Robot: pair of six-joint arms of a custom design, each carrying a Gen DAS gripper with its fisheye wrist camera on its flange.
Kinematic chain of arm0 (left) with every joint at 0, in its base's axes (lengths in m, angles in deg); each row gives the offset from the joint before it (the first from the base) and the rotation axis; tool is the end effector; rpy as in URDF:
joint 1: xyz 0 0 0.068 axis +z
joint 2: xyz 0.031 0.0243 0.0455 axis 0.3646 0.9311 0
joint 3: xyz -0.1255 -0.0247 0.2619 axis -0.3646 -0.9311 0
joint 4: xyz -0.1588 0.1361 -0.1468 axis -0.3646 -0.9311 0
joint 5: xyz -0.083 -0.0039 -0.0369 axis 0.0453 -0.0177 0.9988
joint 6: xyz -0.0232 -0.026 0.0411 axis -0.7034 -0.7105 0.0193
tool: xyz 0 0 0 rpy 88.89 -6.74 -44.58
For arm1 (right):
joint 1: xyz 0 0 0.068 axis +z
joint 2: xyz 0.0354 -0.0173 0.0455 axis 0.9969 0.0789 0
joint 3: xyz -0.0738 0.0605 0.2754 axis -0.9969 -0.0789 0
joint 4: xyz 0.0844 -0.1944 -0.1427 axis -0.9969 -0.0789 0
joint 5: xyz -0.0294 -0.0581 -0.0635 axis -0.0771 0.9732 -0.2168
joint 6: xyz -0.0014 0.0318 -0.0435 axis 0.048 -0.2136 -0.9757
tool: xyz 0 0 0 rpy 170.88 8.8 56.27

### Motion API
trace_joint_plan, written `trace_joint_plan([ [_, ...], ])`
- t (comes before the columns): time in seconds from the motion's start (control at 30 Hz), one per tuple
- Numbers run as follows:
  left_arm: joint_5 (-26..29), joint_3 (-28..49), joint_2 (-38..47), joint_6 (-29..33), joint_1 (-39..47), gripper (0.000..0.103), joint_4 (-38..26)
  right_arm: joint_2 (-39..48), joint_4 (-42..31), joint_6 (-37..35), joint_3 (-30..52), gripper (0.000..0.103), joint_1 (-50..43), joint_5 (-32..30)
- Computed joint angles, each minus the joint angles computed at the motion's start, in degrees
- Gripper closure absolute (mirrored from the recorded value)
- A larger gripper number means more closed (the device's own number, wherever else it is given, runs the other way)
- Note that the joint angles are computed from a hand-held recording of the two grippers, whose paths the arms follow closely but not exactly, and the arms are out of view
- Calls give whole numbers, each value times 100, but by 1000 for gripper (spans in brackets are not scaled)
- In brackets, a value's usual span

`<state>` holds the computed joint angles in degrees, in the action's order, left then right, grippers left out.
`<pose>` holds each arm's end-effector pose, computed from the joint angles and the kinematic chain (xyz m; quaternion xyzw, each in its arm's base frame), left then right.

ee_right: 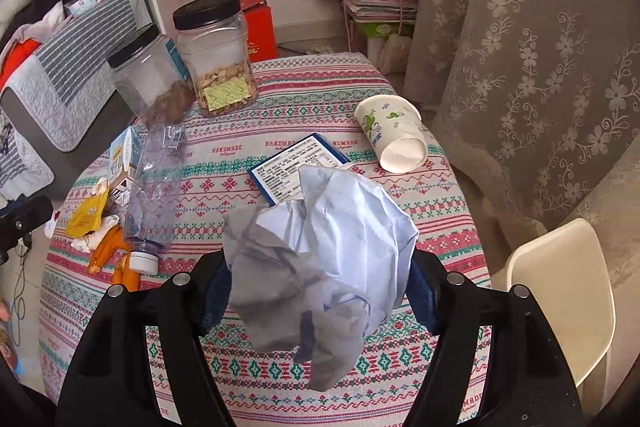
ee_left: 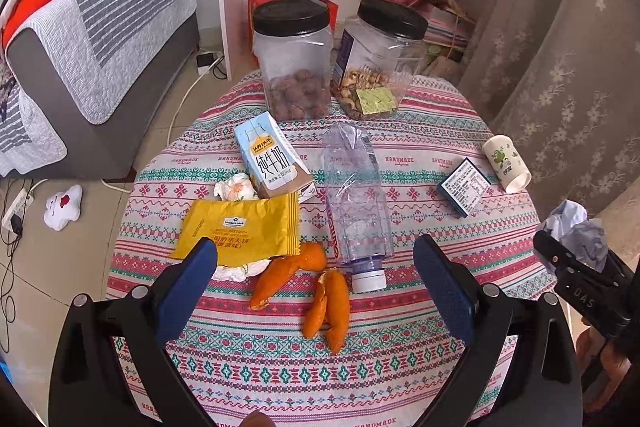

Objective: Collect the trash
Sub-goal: 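Carry the white paper to the bin with right tool while left tool grasps the bottle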

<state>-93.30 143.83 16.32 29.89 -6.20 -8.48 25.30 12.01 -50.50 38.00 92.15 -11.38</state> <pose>0.2500 -0.1125 0.2330 -0.2420 0.9177 0.0343 0.3131 0.3672 0.0512 0.2091 -0.1949 0.9218 0.0916 0.3225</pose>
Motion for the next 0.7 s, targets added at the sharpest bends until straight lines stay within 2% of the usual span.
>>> trace_joint_plan([
  [0.17, 224, 217, 319, 122, 183, 8, 234, -35, -141, -57, 62, 34, -379, -94],
  [0.37, 794, 896, 1208, 820, 667, 8, 672, -94, -297, -58, 114, 33, -664, -317],
  [0.5, 700, 1997, 2374, 1202, 865, 8, 46, -108, -388, -31, 197, 33, -818, -457],
  [0.67, 1140, 3325, 3632, 1336, 1086, 8, -978, 10, -514, 71, 374, 33, -905, -560],
  [0.7, 1239, 3528, 3833, 1335, 1109, 11, -1170, 14, -516, 81, 377, 33, -906, -571],
])
